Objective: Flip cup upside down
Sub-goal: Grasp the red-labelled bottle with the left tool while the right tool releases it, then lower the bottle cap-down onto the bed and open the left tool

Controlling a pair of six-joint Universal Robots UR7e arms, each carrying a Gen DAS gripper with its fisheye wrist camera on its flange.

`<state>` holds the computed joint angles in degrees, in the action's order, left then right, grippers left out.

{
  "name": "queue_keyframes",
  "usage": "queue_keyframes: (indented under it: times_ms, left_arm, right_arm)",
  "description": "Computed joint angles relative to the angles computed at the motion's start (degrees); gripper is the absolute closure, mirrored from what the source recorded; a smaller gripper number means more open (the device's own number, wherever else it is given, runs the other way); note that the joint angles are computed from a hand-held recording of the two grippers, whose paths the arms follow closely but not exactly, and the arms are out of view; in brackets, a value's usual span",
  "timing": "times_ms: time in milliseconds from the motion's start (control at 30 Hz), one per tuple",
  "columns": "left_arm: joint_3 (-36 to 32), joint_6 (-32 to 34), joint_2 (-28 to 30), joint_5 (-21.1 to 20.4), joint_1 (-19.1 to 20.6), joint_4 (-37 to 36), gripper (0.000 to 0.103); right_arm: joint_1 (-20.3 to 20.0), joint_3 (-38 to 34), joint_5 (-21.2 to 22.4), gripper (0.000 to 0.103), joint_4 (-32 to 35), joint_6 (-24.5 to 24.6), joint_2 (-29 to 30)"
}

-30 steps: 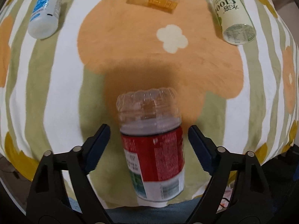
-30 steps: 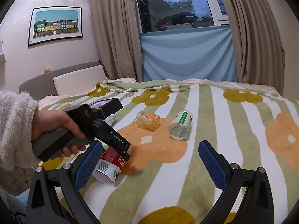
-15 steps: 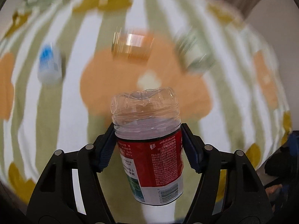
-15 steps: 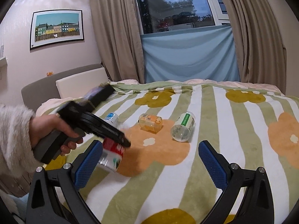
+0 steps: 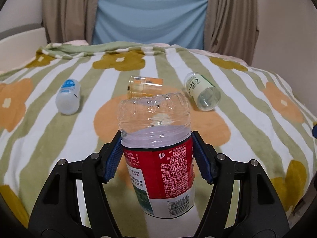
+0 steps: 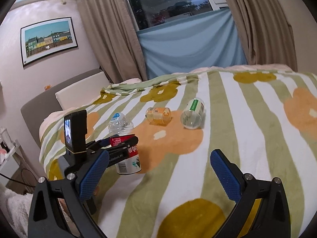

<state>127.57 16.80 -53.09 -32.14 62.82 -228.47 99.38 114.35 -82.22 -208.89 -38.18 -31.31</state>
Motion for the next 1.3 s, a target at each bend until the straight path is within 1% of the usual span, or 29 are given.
queue_keyframes:
  times_ms: [33,200,267,333,400,467,533,633,700,800,833,867,900,933,967,1000,1167,1300]
  left_arm:
    - [0.02,0.52,0.21,-0.58,0.68,-0.48,0.04]
    - [1.91,0.43,-0.41,0.23,-0.18,1.77,0.04]
    - [3.31,-1.18,-1.82,0.62,-0.95,6.32,0.04]
    - [4.63,-4.15,-3.19,1.12,-1.5,11.62,0.04]
    - [5.67,-6.48,-4.24,0.92,-1.89,14.9,0.042]
    - [6.0,-5.67,-3.78,1.53,-2.39,13.38,0.043]
    - [5.73,-2.57,-2.4,1.94,-2.68,8.93,0.044]
    - [5.0,1.54,-0.52,0.72,-2.3,2.56,0.044]
    - [4.74,1.79,-0.21,0.07,-1.76,2.58,0.043]
    - [4.43,2.36,0.87,1.48,-1.53,1.69,0.043]
    - [4.64,2.27,0.77,1.32,-1.53,1.7,0.039]
    - [4.92,2.3,0.66,1.49,-1.68,1.71,0.021]
    - [4.93,2.71,0.84,2.38,-1.97,1.33,0.009]
    - [4.95,3.56,1.24,3.08,-2.26,0.04,0.0]
    - [5.51,5.15,1.35,2.82,-2.73,-2.23,0.0]
    - [6.09,5.14,0.81,2.06,-2.86,-2.11,0.0]
    - [8.46,1.53,-2.68,2.72,-3.88,3.66,0.0]
    - [12.18,-1.56,-7.99,1.94,-5.73,7.31,0.0]
  right_arm:
    - [-0.02,-0.09,-0.06,0.001,0.15,0.05,0.05]
    - [0.22,-0.41,0.09,0.001,0.65,-0.56,0.18]
    - [0.35,-0.43,0.12,0.001,0.99,-0.82,0.15]
    - [0.35,-0.5,0.2,0.001,1.24,-1.17,0.19]
    - [0.42,-0.61,0.16,0.001,1.3,-1.25,0.33]
    - [0.36,-0.59,0.45,0.001,1.42,-1.25,0.32]
    - [0.38,-0.64,0.68,0.001,1.38,-1.13,0.34]
    - [0.53,-0.57,0.83,0.001,1.42,-1.26,0.32]
    - [0.66,-0.49,0.73,0.001,1.33,-1.45,0.34]
    - [0.76,-0.41,0.53,0.001,1.34,-1.56,0.3]
    - [0.78,-0.4,0.5,0.001,1.31,-1.48,0.31]
    - [0.76,-0.37,0.56,0.001,1.35,-1.52,0.29]
    - [0.79,-0.32,0.54,0.001,1.41,-1.56,0.25]
    - [0.85,-0.33,0.42,0.001,1.51,-1.59,0.25]
    - [1.0,-0.43,0.23,0.001,1.61,-1.56,0.3]
    - [1.17,-0.53,0.0,0.001,1.69,-1.52,0.36]
    - [2.3,-0.86,-0.97,0.001,1.86,-1.35,0.72]
    - [3.66,-0.65,-1.83,0.001,0.65,-1.56,0.89]
